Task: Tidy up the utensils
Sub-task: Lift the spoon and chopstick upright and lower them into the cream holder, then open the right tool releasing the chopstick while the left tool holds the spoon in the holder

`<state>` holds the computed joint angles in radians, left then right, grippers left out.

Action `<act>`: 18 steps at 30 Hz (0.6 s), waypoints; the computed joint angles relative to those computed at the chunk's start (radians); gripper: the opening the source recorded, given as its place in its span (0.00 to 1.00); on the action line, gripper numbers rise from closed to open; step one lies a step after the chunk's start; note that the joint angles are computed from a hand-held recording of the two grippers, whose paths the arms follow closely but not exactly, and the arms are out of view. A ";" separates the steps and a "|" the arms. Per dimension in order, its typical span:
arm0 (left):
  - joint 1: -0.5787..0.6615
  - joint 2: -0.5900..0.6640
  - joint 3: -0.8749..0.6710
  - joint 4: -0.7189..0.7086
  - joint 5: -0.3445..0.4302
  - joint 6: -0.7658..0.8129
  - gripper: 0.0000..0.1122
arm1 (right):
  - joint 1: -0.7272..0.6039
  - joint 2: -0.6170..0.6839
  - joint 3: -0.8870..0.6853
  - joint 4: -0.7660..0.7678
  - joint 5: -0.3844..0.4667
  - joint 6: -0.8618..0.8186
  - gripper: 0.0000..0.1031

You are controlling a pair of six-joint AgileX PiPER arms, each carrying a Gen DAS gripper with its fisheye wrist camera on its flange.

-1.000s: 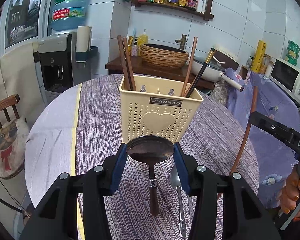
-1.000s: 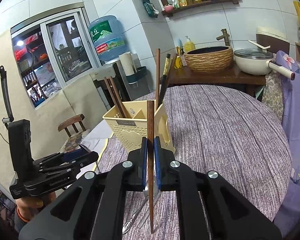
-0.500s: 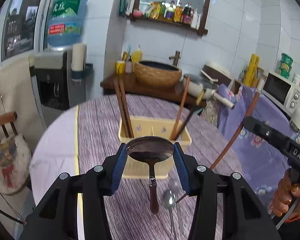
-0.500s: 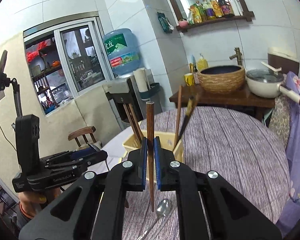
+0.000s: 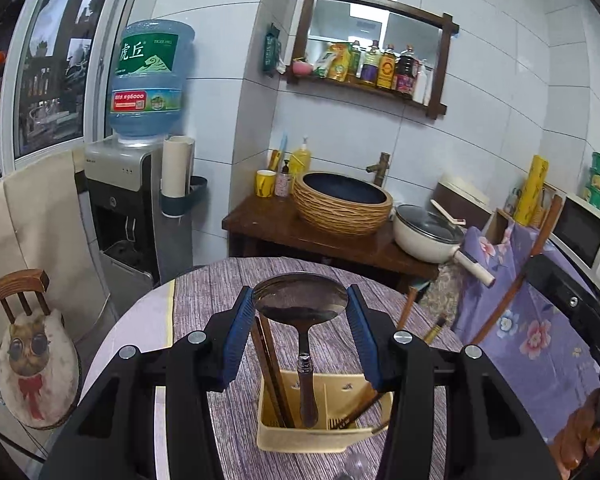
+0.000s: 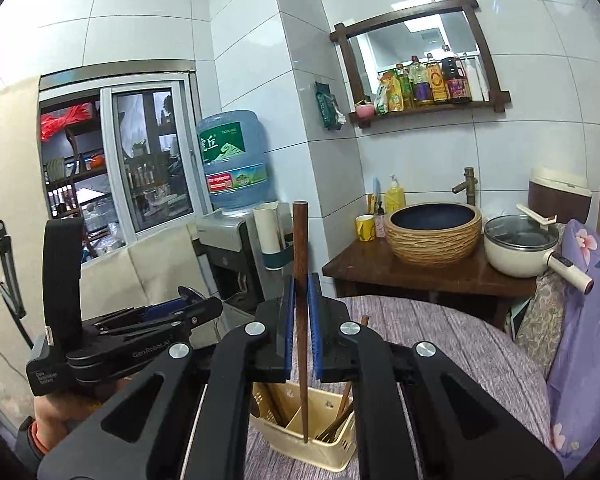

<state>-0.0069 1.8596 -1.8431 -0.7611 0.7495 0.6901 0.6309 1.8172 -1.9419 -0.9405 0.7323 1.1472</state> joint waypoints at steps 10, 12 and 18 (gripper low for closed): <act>0.003 0.017 0.000 -0.015 -0.048 -0.005 0.42 | -0.036 0.026 -0.067 0.026 -0.011 -0.012 0.07; 0.000 0.013 -0.002 -0.013 -0.050 -0.002 0.42 | -0.031 0.038 -0.092 0.015 0.002 -0.026 0.07; -0.032 0.010 0.073 -0.006 -0.111 0.029 0.42 | -0.029 0.077 0.000 -0.067 -0.016 0.070 0.08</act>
